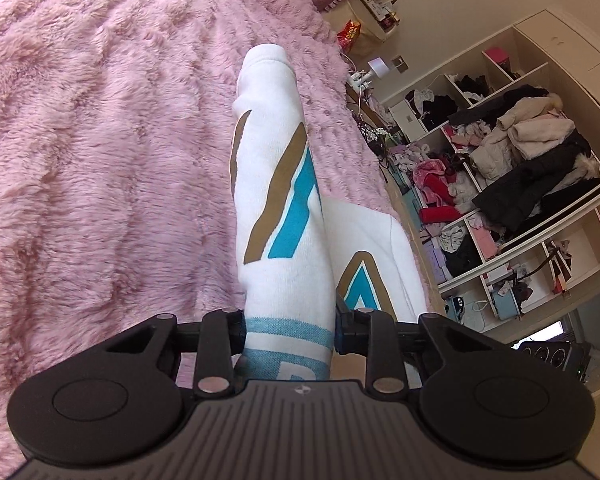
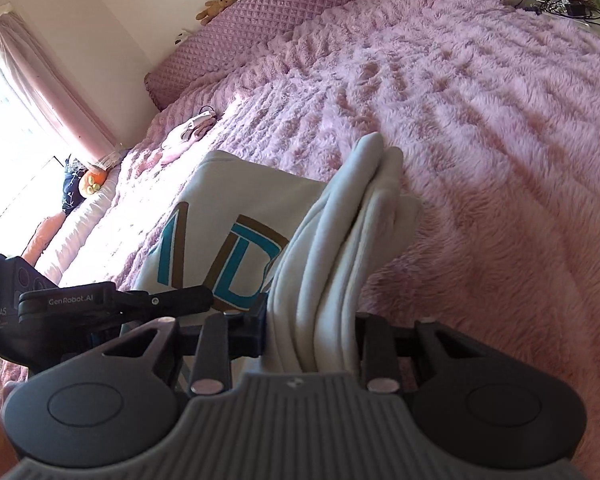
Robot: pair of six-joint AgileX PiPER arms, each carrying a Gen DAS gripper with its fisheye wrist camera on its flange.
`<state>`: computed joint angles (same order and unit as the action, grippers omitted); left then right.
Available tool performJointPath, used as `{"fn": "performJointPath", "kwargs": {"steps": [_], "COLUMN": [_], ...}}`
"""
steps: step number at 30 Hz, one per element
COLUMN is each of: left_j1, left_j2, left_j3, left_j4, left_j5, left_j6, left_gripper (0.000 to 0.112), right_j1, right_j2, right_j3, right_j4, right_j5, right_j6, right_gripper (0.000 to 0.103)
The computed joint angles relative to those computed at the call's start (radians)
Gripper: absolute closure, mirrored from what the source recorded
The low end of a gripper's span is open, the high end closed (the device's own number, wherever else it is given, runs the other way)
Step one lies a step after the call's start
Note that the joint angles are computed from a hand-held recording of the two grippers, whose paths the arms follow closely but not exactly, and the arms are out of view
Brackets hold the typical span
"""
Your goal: Fold small clothes
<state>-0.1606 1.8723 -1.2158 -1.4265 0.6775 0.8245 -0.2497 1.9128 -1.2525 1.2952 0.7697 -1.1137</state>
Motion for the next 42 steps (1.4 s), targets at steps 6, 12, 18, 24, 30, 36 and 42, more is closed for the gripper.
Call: {"fn": "performJointPath", "kwargs": {"steps": [6,12,18,24,30,36,42], "left_j1": [0.128,0.337,0.583,0.718,0.746,0.781,0.948], "left_j2": [-0.246,-0.461,-0.511,-0.39,-0.176,0.029,-0.007], "left_j3": [0.152,0.257,0.327,0.374,0.391,0.313,0.216], "left_j4": [0.089,0.215,0.241,0.203,0.155,0.173,0.323], "left_j5": [0.074,0.203,0.361,0.425,0.372,0.363,0.464], "left_j6": [-0.065,-0.13,-0.056,0.102,0.28,0.326,0.286], "left_gripper": [0.079,0.079,0.079,0.079,0.079,0.074,0.064], "right_j1": [0.082,0.259,0.491,0.627,0.649,0.613,0.504], "right_j2": [-0.2,-0.368,-0.437,-0.392,-0.239,-0.059,-0.056], "right_j3": [0.073,0.134,0.176,0.231,0.235,0.209,0.264], "right_j4": [-0.065,-0.121,-0.198,-0.168,-0.029,0.187,0.346], "right_j5": [0.024,-0.02,-0.151,-0.275,-0.35,-0.361,-0.253], "right_j6": [0.126,0.301,0.451,0.475,0.317,-0.012,-0.259], "right_gripper": [0.079,0.079,0.08,0.08,0.08,0.077,0.062]}}
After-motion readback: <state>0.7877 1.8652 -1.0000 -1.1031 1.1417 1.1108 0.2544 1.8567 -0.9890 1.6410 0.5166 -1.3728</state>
